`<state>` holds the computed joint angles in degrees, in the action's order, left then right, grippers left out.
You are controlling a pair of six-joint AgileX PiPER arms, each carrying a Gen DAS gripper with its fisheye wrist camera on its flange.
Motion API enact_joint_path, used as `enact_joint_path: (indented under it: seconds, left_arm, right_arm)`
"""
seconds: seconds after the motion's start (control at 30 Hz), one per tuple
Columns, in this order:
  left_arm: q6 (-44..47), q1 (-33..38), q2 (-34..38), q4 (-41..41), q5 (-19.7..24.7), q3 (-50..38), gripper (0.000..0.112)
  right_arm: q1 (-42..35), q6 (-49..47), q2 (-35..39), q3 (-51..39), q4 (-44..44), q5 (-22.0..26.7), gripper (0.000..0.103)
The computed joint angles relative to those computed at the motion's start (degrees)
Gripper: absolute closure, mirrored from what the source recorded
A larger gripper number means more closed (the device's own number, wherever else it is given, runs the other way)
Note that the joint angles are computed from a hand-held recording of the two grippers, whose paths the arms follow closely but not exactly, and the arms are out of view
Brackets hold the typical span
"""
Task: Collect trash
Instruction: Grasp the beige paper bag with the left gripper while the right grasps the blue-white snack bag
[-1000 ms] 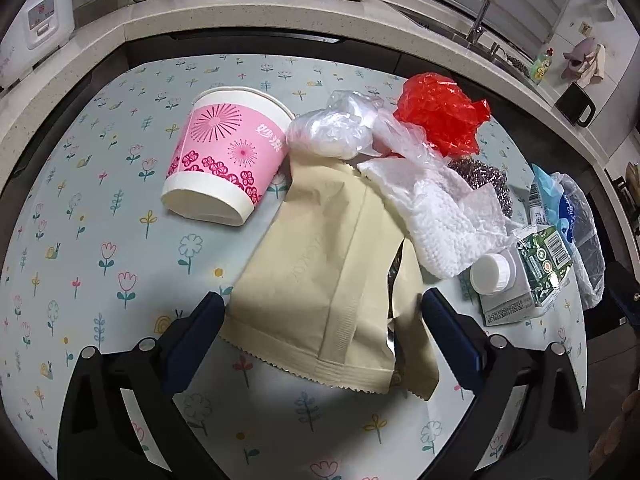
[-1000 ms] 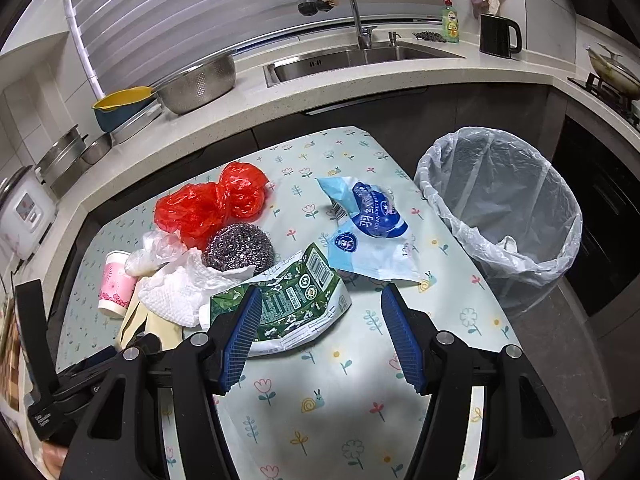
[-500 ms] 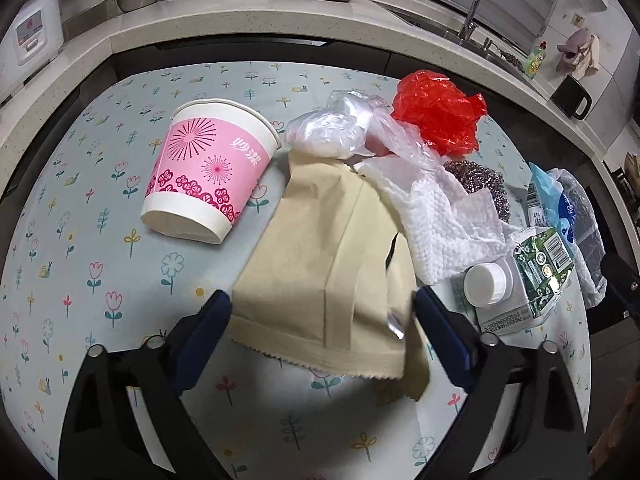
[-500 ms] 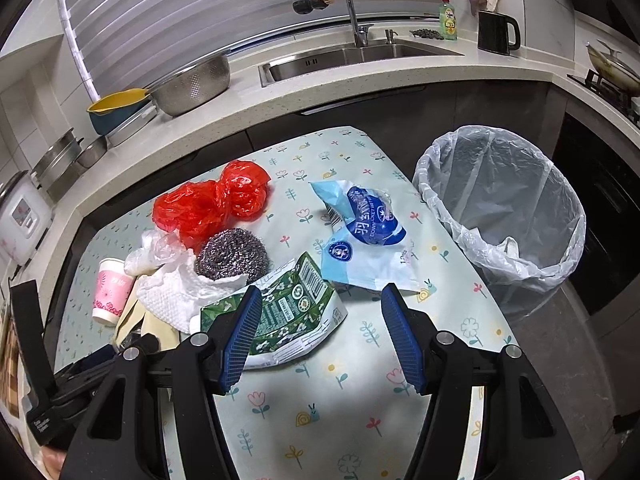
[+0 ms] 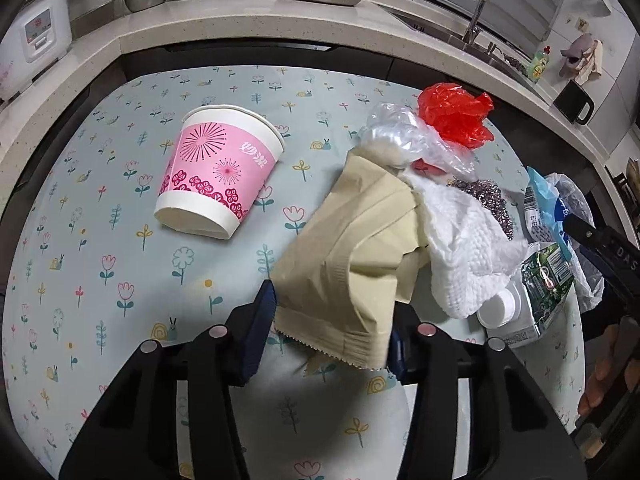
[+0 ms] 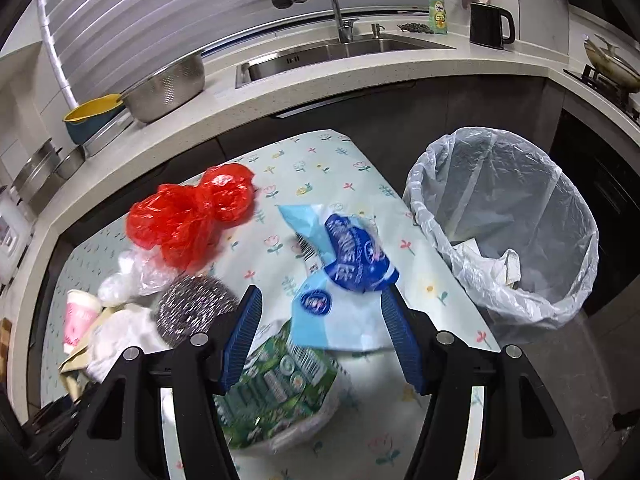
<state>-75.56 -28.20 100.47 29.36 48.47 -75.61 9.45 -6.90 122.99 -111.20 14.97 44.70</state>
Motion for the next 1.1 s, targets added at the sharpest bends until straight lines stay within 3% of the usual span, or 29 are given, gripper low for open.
enact_joint_path:
  seconds: [0.2,0.3,0.37,0.4,0.43,0.5,0.63,1.1]
  left_arm:
    - [-1.07,-0.54,-1.19,0.98,1.96,-0.66,0.072]
    - [-1.99,-0.95,-1.84,2.03,3.32,-0.61,0.074]
    - [-2.57,-1.10,-2.42,2.15,3.91,-0.49,0.074]
    - [-2.97,-1.23,-2.70,2.31,4.17,-0.38,0.075]
    - [-3.56,-1.50,-2.94,2.67,4.86,-0.36,0.076]
    - [-4.59,-1.99,-3.37,3.46,6.08,-0.47,0.078]
    - [-5.67,-2.36,-5.32,3.93,7.51,-0.16,0.085]
    - [-10.09,-7.11,-9.95,10.52,16.54,-3.72,0.092]
  right_arm:
    - [-0.65,1.93,7.19,-9.27,-1.20,4.31,0.043]
    - [-0.76,1.11,7.04,-8.43,-0.83,2.90,0.046]
    - [-0.68,0.03,6.41,-7.71,-0.51,2.74,0.058]
    - [-0.60,-0.41,6.58,-8.26,-0.46,3.56,0.076]
    - [-0.51,-0.76,6.86,-9.05,-0.49,4.61,0.084]
    - [-0.59,-1.69,5.89,-7.58,0.12,3.77,0.087]
    - [-1.16,-3.91,2.53,-4.04,2.82,2.41,0.088]
    - [-3.89,-12.38,-10.33,5.69,11.53,0.54,0.088]
